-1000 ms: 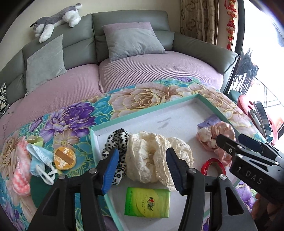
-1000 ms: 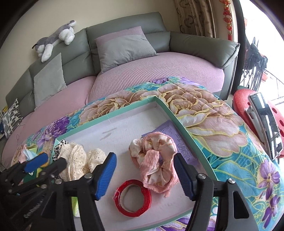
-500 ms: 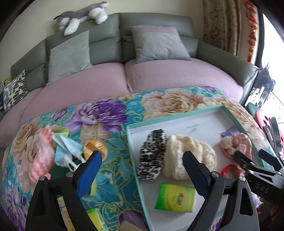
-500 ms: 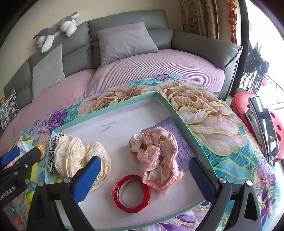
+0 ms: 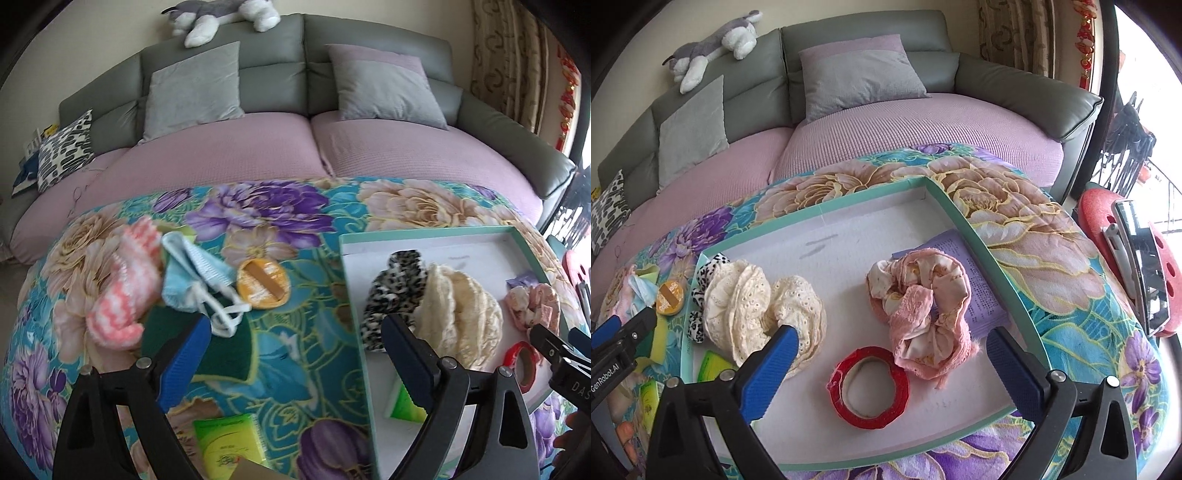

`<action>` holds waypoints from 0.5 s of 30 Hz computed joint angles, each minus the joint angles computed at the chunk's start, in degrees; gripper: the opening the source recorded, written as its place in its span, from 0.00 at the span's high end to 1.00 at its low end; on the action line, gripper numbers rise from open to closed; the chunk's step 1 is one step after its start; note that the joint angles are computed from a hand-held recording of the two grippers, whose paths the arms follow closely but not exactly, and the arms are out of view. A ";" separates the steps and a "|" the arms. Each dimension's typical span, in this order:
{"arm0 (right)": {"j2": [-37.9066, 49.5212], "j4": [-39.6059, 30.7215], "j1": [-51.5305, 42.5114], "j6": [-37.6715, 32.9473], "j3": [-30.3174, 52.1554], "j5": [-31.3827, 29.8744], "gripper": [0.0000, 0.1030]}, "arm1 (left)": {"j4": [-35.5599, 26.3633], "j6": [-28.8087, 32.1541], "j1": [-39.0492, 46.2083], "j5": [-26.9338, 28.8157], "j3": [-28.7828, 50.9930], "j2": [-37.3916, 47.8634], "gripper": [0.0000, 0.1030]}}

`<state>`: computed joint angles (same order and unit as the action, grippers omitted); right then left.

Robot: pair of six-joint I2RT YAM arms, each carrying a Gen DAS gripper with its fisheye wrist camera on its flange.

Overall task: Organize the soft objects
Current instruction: 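Move both tools back toward the pile of soft items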

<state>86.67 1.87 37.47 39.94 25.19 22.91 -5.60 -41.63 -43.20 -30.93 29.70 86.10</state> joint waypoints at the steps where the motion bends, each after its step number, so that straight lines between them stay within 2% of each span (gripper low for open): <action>1: -0.20 -0.70 0.08 0.43 0.16 -0.36 0.00 | -0.26 -0.34 0.30 -0.04 -0.78 -0.89 0.09; 5: -2.09 -3.45 1.37 2.42 0.38 -1.40 0.00 | -1.70 -1.70 1.50 -0.21 -3.43 -4.38 0.09; 15: -3.49 -10.44 9.73 6.96 3.83 1.14 0.00 | -5.42 -2.93 4.82 -0.30 -10.04 -14.41 0.09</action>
<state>83.18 -8.58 47.20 46.90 29.02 24.05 -11.02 -44.56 -38.38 -31.24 19.66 71.69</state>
